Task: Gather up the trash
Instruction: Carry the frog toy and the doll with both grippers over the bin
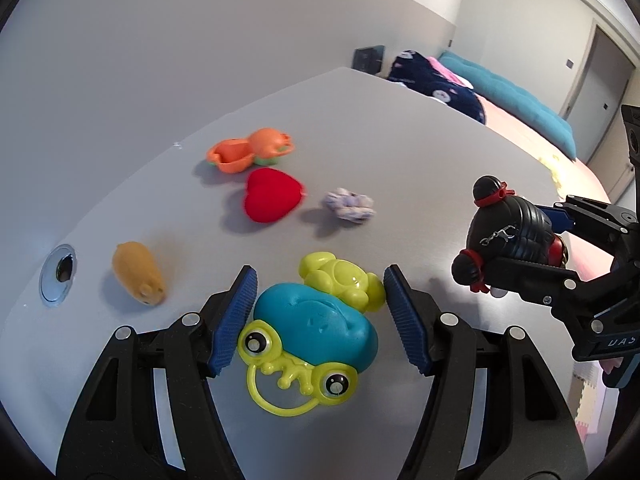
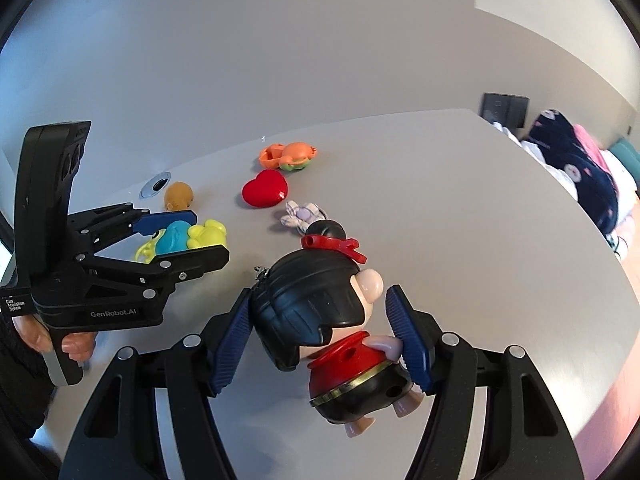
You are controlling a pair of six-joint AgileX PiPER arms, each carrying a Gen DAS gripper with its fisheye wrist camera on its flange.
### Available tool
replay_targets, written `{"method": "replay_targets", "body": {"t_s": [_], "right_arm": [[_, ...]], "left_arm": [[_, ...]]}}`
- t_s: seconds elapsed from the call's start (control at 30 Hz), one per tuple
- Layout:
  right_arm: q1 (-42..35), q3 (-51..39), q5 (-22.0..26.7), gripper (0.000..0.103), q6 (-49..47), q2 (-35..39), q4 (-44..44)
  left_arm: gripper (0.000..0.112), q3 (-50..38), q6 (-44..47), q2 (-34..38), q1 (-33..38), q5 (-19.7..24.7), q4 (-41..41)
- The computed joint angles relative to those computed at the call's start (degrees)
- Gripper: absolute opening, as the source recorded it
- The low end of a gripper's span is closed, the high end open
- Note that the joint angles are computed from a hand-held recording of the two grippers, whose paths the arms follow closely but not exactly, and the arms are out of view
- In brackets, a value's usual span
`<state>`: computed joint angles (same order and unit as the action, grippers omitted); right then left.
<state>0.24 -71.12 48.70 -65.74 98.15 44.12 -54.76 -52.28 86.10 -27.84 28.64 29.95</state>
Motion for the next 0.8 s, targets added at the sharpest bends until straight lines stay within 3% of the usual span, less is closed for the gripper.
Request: {"method": "replay_targets", "body": {"t_s": [0.2,0.47,0.8], "right_arm": [[-5.20,6.71,0.59,0.067,-2.72,-6.72,2.03],[-17.77,12.06,5.76,0.065,-8.42,-13.50,3.95],[-38.82,12.20,14.53,0.064,-18.57,-12.91,5.15]], "left_arm": [[0.064,-2.20,-4.65,0.31,-7.30,2.98,3.29],[0.064,-8.30,-8.24,3.83,-16.62,6.83,5.42],[0.064,-24.88,-4.00,16.14,-26.63,10.98,2.97]]}}
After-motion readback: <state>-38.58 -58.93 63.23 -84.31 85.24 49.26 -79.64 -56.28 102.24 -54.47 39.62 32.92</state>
